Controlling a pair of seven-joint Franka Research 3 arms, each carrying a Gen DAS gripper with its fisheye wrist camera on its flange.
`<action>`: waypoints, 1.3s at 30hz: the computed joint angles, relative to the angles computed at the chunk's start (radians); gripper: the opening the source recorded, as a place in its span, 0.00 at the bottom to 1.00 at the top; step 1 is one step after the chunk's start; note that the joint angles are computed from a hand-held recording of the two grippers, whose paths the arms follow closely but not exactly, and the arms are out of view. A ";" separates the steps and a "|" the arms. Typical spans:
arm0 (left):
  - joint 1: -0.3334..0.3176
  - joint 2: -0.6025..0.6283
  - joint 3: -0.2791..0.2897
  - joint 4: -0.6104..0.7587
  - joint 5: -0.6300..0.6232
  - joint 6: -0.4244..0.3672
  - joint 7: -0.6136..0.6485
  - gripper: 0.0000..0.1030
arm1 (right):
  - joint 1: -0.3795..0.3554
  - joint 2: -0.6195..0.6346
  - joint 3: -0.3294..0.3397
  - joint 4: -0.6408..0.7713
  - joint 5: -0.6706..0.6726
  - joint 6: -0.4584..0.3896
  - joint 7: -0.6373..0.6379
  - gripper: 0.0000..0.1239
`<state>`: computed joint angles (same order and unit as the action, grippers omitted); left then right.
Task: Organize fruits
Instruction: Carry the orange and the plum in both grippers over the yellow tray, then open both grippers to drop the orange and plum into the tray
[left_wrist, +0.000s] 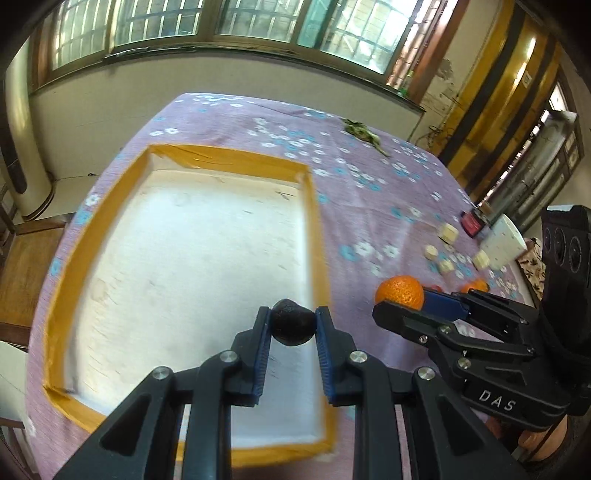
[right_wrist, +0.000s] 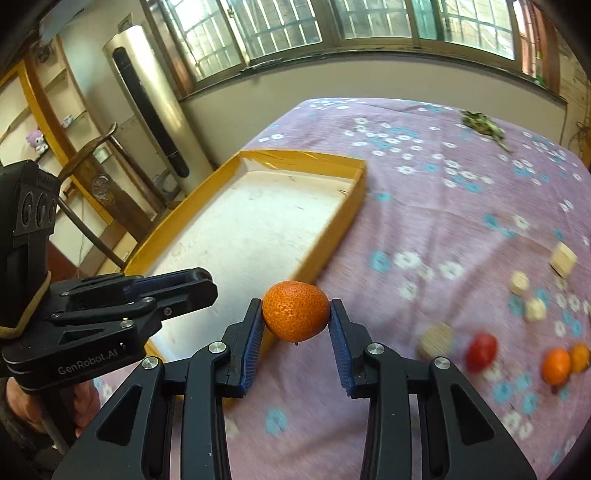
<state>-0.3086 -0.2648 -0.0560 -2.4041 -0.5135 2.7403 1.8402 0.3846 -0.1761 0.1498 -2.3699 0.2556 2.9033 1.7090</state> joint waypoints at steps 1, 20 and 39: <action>0.006 0.025 0.013 0.026 0.000 -0.011 0.009 0.25 | 0.007 0.041 -0.002 0.043 0.009 -0.007 -0.008 0.27; 0.270 0.454 -0.108 0.438 0.294 -0.058 -0.230 0.25 | 0.049 0.529 -0.119 0.625 -0.249 -0.202 0.171 0.27; 0.287 0.487 -0.115 0.464 0.492 -0.058 -0.376 0.45 | 0.066 0.537 -0.145 0.645 -0.313 -0.267 0.170 0.33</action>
<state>-0.0213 0.2218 -0.1714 -1.9401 -0.0216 2.6820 1.4643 0.4511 0.3607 0.0046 -1.7254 -0.0570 2.6359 1.8793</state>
